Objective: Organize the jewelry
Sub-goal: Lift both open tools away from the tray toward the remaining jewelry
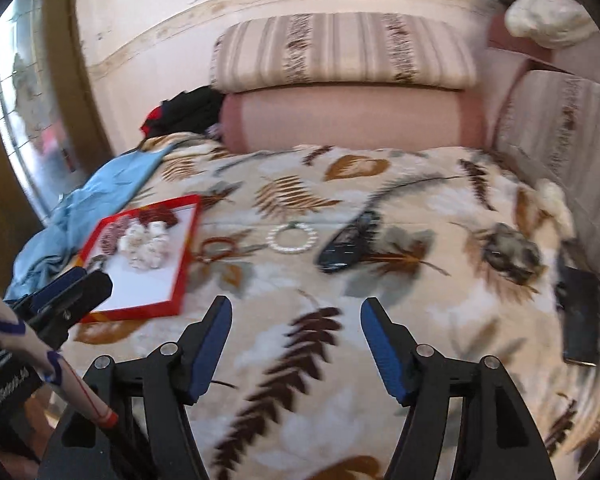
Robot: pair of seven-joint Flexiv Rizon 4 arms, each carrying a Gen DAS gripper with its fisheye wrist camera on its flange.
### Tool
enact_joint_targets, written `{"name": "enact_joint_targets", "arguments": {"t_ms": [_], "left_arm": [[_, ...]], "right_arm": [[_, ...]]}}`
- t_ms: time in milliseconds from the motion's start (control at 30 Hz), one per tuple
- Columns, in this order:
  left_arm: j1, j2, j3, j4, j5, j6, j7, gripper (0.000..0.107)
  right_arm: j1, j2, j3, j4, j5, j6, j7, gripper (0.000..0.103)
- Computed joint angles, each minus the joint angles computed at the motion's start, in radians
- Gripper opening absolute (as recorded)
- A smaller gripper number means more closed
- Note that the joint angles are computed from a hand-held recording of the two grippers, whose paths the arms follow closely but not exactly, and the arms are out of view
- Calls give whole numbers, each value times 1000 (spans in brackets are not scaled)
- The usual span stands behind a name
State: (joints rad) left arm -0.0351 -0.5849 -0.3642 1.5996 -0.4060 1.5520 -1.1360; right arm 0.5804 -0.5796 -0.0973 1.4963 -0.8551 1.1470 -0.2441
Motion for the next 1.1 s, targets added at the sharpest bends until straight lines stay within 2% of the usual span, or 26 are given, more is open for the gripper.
{"name": "enact_joint_targets", "arguments": {"t_ms": [100, 367, 667, 1100], "left_arm": [[-49, 0, 46, -13, 25, -28, -7, 51], [-122, 10, 128, -26, 65, -56, -42, 51], [-131, 10, 136, -32, 82, -71, -48, 51], [-102, -10, 131, -49, 63, -104, -32, 51]], "right_arm": [[18, 44, -39, 64, -79, -29, 73, 72], [-30, 75, -15, 122, -185, 14, 157, 73], [-53, 95, 9, 141, -262, -7, 214, 73], [-68, 81, 26, 130, -251, -1, 202, 73]]}}
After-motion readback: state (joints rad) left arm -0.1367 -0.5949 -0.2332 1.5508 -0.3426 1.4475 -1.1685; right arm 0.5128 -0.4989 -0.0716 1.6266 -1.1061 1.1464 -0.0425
